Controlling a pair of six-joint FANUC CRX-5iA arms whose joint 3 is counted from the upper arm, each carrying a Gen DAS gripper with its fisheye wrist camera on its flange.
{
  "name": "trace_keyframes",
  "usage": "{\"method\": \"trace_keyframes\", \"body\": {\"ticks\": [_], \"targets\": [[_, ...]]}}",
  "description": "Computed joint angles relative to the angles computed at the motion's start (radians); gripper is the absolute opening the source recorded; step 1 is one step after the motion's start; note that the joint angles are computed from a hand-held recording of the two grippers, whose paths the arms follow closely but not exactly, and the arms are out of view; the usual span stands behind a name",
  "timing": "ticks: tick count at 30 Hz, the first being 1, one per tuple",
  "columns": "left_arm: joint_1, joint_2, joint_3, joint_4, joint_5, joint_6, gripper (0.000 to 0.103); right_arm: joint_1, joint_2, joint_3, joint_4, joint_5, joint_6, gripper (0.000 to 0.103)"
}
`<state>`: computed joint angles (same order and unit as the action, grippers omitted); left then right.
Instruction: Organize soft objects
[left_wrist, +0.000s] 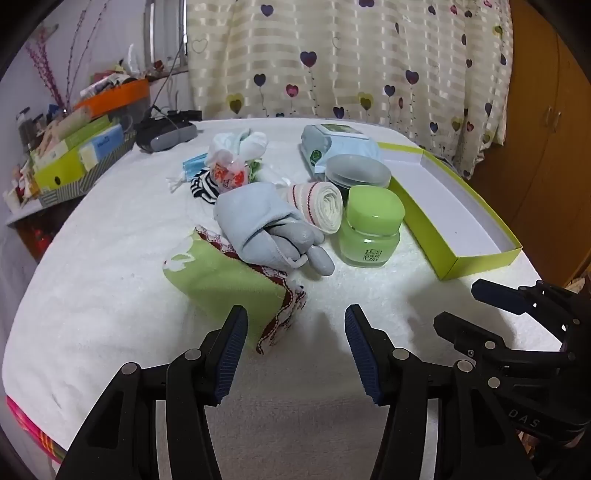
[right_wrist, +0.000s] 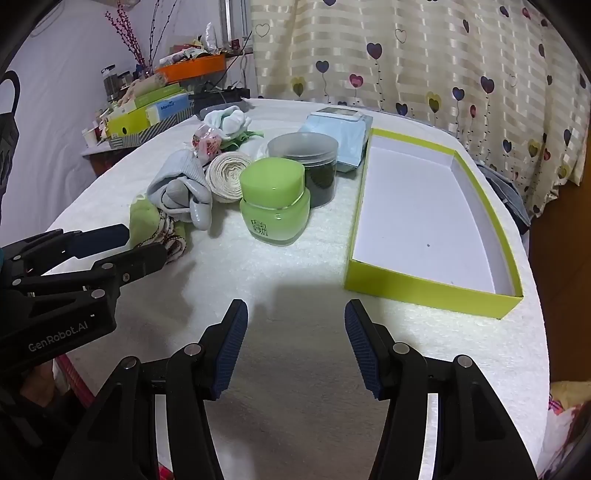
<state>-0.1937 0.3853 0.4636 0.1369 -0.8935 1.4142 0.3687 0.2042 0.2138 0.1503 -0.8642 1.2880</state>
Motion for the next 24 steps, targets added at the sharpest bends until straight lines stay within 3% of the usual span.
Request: {"method": "trace_keyframes", "body": {"ticks": [24], "targets": [[0.005, -0.011, -0.021, 0.013, 0.014, -0.009, 0.054, 0.002, -0.015, -0.027, 0.007, 0.020, -0.006, 0.056]]}}
